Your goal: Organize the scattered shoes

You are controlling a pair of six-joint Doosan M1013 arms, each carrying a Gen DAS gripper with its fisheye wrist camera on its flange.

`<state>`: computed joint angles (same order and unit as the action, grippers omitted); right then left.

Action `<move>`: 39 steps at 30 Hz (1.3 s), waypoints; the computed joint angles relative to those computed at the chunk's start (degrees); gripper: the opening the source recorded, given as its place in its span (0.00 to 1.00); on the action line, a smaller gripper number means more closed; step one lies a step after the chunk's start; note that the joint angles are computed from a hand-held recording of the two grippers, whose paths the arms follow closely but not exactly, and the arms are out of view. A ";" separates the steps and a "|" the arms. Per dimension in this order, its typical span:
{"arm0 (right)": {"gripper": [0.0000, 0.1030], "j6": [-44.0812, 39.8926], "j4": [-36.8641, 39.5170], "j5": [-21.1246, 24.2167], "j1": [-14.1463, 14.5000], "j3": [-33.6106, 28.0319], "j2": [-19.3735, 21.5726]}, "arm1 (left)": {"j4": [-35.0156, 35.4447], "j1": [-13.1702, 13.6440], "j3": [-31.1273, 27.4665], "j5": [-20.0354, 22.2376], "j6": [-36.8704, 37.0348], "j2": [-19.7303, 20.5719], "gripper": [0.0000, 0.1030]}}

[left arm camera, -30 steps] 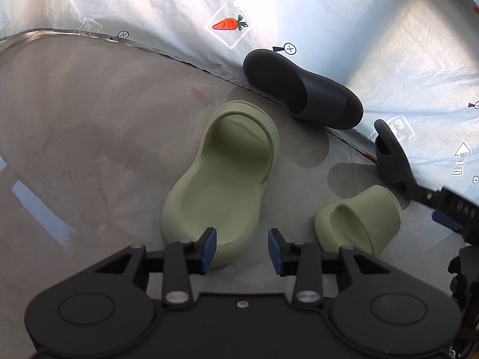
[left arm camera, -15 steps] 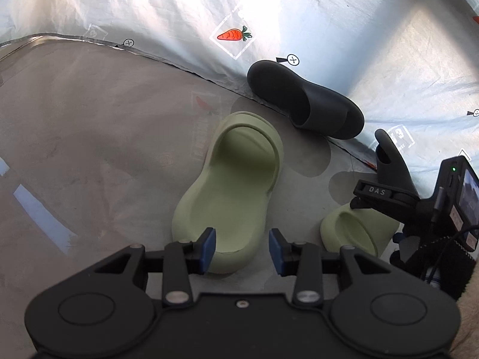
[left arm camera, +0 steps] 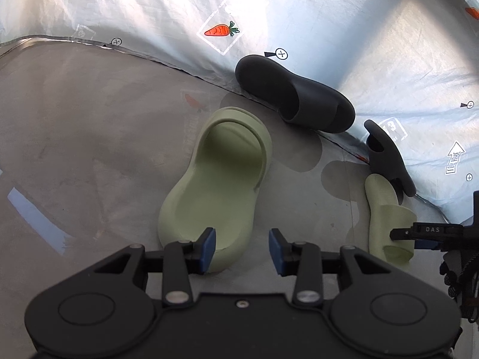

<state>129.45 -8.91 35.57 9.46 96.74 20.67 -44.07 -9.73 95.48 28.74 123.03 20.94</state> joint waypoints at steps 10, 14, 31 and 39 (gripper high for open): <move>0.82 5.25 -2.99 -0.88 -2.77 6.62 -4.66 | -0.52 -0.45 0.19 0.13 1.71 -0.27 0.39; 0.72 6.85 -0.95 -1.38 -3.52 8.44 -5.87 | -1.18 -0.57 0.34 0.24 2.56 -0.32 0.39; 0.88 39.93 -24.85 -16.28 7.82 3.88 -3.54 | -0.88 0.95 1.25 -4.13 -0.32 -0.25 0.42; 0.88 4.95 -5.45 -6.43 13.81 -15.01 9.13 | 0.50 4.18 1.76 -8.76 -8.64 0.14 0.42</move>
